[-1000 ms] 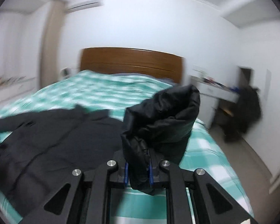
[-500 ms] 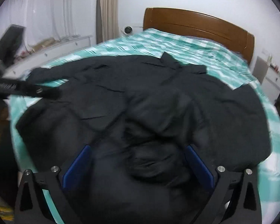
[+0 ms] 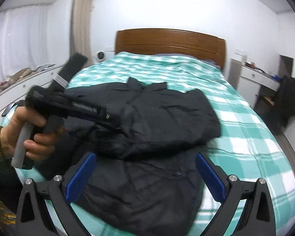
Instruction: Fold large clothes
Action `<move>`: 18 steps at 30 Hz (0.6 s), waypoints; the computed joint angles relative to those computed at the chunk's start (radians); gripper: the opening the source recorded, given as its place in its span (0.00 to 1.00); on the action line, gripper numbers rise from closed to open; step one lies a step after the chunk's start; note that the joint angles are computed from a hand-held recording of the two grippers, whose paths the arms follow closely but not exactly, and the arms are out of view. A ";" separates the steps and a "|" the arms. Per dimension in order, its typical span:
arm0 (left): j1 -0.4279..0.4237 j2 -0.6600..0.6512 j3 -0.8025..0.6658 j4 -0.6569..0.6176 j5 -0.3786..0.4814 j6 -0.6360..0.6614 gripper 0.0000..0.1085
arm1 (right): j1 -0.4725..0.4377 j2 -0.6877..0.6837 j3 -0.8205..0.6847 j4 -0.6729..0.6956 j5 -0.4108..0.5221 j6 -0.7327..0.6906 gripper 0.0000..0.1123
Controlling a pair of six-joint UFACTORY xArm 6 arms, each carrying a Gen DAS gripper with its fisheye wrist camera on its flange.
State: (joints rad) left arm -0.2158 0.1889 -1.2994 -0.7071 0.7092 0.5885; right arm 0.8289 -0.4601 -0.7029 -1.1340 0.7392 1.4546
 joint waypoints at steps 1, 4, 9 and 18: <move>0.000 -0.007 -0.005 -0.003 -0.023 0.001 0.09 | 0.002 -0.015 0.012 0.007 0.017 -0.001 0.92; 0.036 -0.006 -0.065 0.018 -0.055 0.020 0.09 | -0.028 -0.036 0.022 0.014 0.037 -0.035 0.92; 0.126 0.161 -0.364 0.179 -0.064 -0.078 0.09 | -0.154 -0.023 -0.010 0.038 -0.026 -0.121 0.92; 0.216 0.549 -0.834 0.421 0.078 -0.308 0.09 | -0.480 0.343 -0.333 0.181 -0.270 -0.314 0.91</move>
